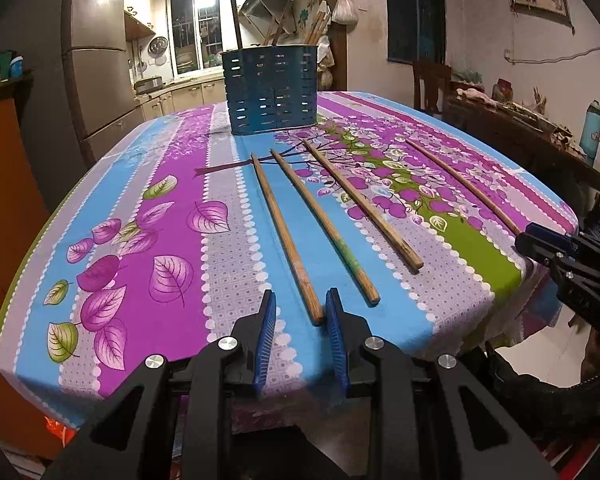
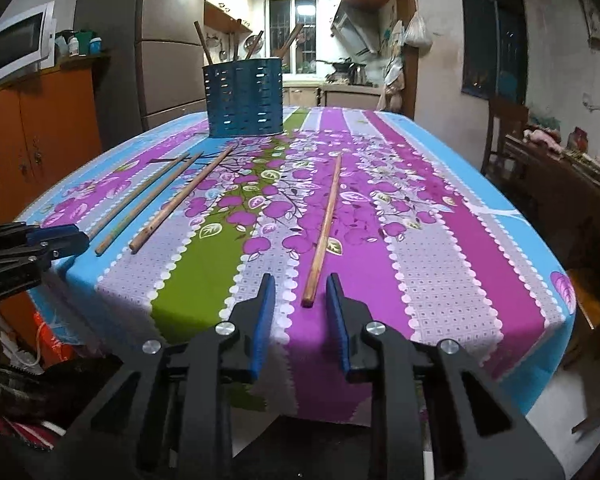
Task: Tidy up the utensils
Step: 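Close the right tool on a wooden chopstick while the left tool closes on another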
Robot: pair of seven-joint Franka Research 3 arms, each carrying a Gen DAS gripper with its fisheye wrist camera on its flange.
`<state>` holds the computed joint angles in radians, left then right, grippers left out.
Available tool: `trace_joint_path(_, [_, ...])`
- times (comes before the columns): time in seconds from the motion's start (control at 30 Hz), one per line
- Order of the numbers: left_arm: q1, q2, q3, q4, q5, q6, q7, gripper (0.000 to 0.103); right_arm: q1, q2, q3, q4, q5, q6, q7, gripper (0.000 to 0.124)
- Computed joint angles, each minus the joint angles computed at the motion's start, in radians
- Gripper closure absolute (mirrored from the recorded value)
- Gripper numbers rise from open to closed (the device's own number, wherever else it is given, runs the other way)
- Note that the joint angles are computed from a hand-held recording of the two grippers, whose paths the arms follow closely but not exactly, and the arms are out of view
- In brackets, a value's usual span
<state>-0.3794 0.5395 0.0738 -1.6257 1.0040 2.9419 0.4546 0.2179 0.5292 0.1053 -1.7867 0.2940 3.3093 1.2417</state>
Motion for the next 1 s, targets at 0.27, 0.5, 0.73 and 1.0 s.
trace_joint_path(0.27, [-0.05,0.003,0.059,0.006,0.149,0.006,-0.15,0.091,-0.017,0.014,0.028,-0.007,-0.006,0.055,0.024,0.118])
trace_joint_path(0.5, [-0.026,0.001,0.036,0.013,0.241,-0.008,-0.23,0.094,-0.037,0.022,0.053,0.001,-0.017,0.06,0.048,0.118])
trace_joint_path(0.73, [-0.019,-0.032,0.035,0.005,0.401,-0.03,-0.386,0.095,-0.057,0.019,0.072,0.007,-0.043,0.091,0.062,0.119])
trace_joint_path(1.0, [0.026,-0.084,-0.012,0.002,0.602,-0.065,-0.561,0.095,-0.033,0.011,0.041,0.031,-0.086,0.171,0.041,0.119])
